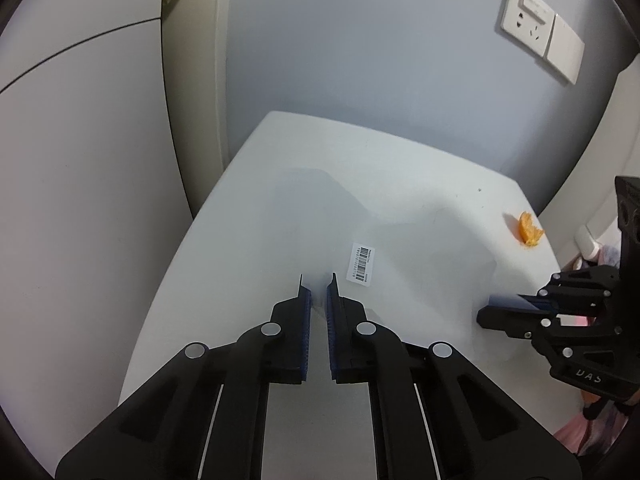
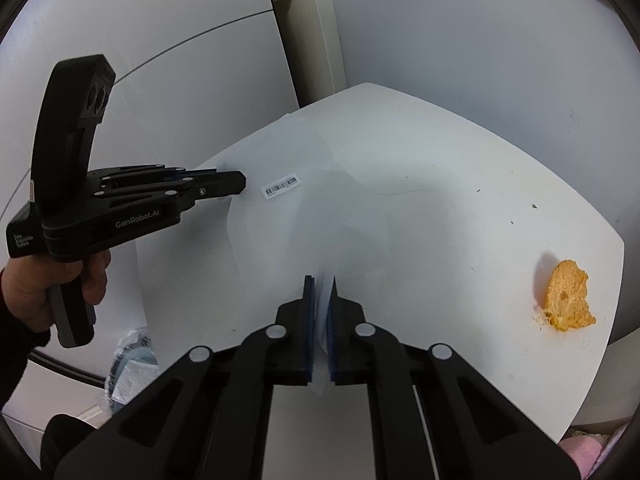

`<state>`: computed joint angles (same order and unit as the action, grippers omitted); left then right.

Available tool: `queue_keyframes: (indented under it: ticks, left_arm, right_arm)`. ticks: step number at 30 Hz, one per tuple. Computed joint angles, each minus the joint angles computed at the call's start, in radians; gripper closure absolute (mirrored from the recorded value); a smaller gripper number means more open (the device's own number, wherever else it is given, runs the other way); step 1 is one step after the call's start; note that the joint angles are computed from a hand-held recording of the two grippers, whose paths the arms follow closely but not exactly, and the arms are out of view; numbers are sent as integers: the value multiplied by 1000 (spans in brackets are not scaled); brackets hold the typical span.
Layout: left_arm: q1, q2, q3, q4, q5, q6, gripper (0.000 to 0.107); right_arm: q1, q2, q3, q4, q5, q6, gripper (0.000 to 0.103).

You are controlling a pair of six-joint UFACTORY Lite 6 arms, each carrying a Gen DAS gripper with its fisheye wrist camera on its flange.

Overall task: Collect trash
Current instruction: 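Close the right tool on the paper sheet while the left tool also grips it, then lift the paper sheet with both tools and carry it over the bin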

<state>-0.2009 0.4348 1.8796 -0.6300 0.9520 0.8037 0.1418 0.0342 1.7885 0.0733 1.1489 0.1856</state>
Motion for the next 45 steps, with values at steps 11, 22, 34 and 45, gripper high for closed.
queue_keyframes:
  ticks: [11, 22, 34, 45]
  left_arm:
    - [78, -147, -20, -3, 84, -28, 101]
    - [350, -479, -276, -39, 215, 61, 101]
    - [1026, -668, -583, -86, 460, 460, 101]
    - [1364, -574, -790, 34, 353, 707, 101]
  right_arm:
    - [79, 23, 182, -7, 88, 69, 97]
    - [399, 110, 394, -119, 181, 249, 97]
    - [729, 292, 432, -113, 142, 348, 97]
    - [846, 496, 341, 42, 1, 305, 97]
